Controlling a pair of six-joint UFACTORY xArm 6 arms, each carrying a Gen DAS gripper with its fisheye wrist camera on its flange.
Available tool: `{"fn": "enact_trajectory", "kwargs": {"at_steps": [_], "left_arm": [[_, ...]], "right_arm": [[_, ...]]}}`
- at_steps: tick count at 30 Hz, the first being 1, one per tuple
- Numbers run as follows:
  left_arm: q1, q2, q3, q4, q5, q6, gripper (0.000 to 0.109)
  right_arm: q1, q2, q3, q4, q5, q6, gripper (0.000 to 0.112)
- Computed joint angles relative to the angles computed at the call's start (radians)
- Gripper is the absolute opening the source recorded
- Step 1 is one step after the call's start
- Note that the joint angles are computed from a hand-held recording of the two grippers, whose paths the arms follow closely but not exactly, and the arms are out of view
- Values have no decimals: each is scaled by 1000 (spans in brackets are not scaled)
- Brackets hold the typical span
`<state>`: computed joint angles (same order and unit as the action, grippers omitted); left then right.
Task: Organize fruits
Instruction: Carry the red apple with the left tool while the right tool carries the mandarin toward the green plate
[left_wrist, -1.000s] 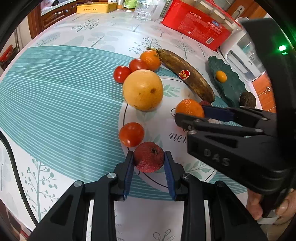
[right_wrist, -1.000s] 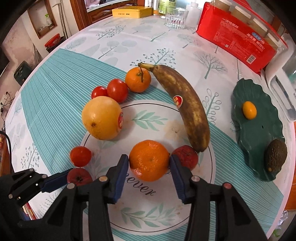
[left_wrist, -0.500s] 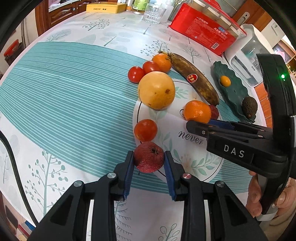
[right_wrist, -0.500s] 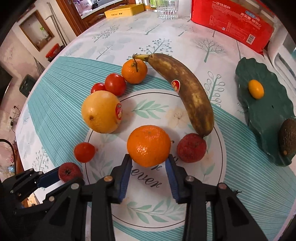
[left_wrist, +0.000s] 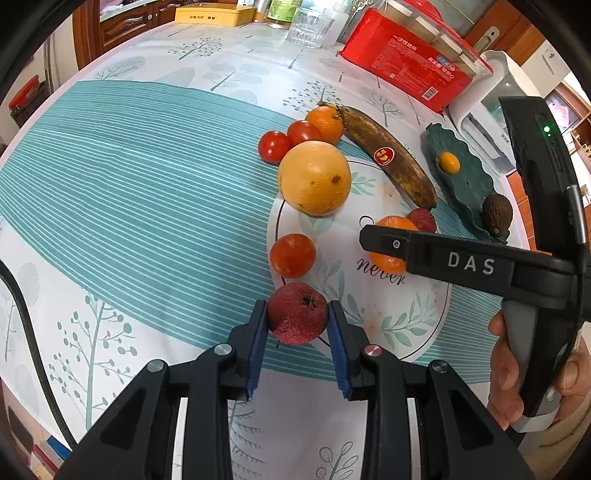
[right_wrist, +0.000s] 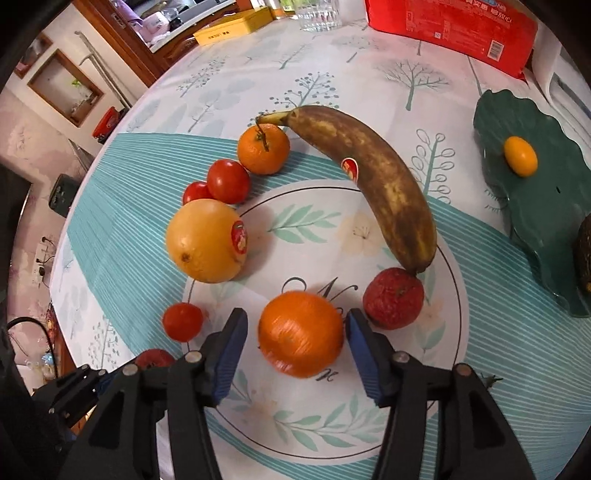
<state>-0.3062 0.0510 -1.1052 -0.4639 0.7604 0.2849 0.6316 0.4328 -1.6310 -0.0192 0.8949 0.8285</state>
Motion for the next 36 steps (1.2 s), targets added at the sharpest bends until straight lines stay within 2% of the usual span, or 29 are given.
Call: {"fn": "enact_trajectory", "kwargs": {"at_steps": [5,7,12,18,24,31,36], "left_arm": [[0,0,-5,5,-1,2,30],[-2,2,-11,10,2,0,30],[-16,1,-28,27,13,1,30],[-52,-11,-59,40,40,12,30],[-111,-10,-127,42,68,27,30],[-218,70,-305,93,112,13,30],[-277,211,-536,149,183,-21,30]], "right_arm": [[10,-3,8,-31,4,17,55],[14,-16,28,-29,-15,17,45],[27,-64,89,-29,-42,7,44],[43,-220,263,-41,-122,63,44],[27,-407,423,-125,-138,183,44],[-29,-574,506,-232,-47,312,44],[-97,-653,531,-246,-11,313,44]]}}
